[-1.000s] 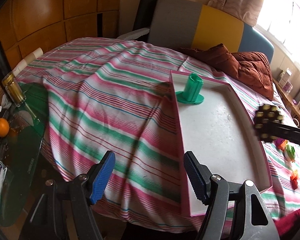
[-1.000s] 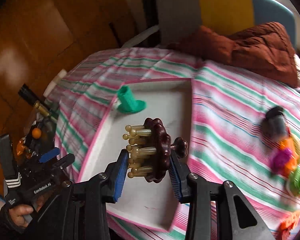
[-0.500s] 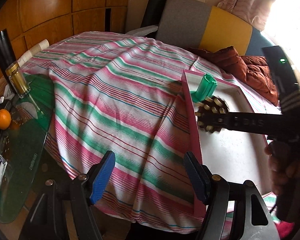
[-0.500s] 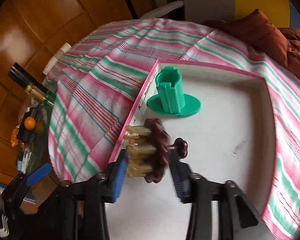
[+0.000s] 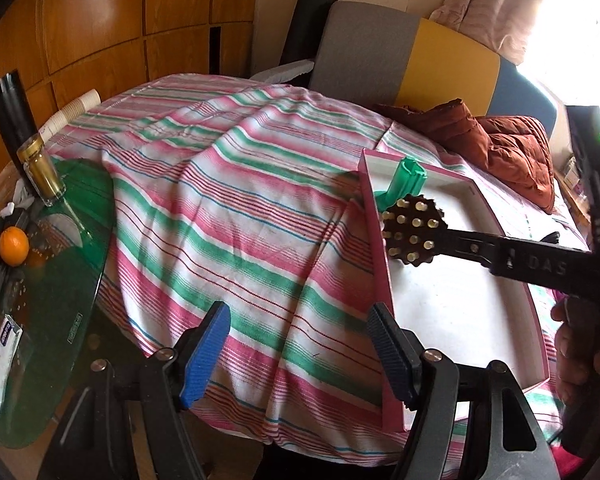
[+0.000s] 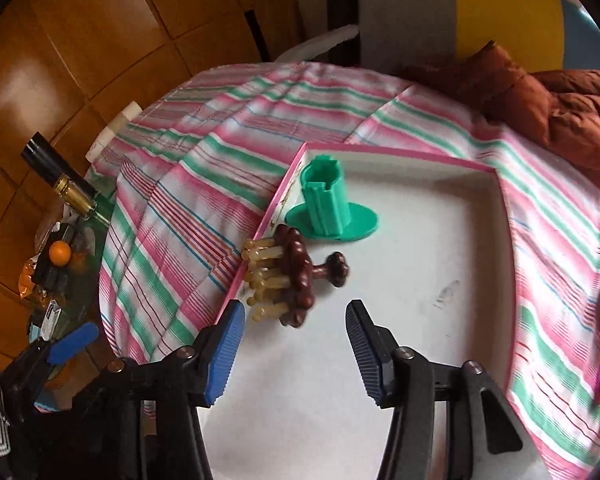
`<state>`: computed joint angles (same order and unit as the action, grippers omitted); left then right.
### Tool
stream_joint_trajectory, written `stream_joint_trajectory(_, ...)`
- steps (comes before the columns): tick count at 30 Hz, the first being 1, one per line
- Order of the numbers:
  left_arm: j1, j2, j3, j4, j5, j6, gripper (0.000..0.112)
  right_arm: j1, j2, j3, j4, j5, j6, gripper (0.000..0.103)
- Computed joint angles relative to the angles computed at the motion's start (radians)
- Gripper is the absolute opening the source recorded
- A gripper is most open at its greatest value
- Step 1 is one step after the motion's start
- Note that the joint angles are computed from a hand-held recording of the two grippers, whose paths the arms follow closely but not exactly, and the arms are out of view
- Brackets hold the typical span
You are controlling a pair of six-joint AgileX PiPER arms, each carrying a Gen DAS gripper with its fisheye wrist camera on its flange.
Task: Organize rigid objects
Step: 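Carry the brown spiky roller to the tray with the right tool, then release the roller beside the green toy and withdraw the right tool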
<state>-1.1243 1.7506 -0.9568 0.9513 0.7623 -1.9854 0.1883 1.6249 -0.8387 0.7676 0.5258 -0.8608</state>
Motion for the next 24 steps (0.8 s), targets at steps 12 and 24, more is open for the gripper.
stream_joint_trajectory(12,-0.064,0.013,-0.065,-0.011,0.077,0.059,0.071,-0.077,-0.179,0.145,0.018,-0.04,-0.073,0.053)
stream_joint_trajectory(24,-0.109,0.059,-0.154,-0.037,0.12,0.145,0.071,-0.224,-0.272,0.201,0.052,0.003,-0.171,0.053)
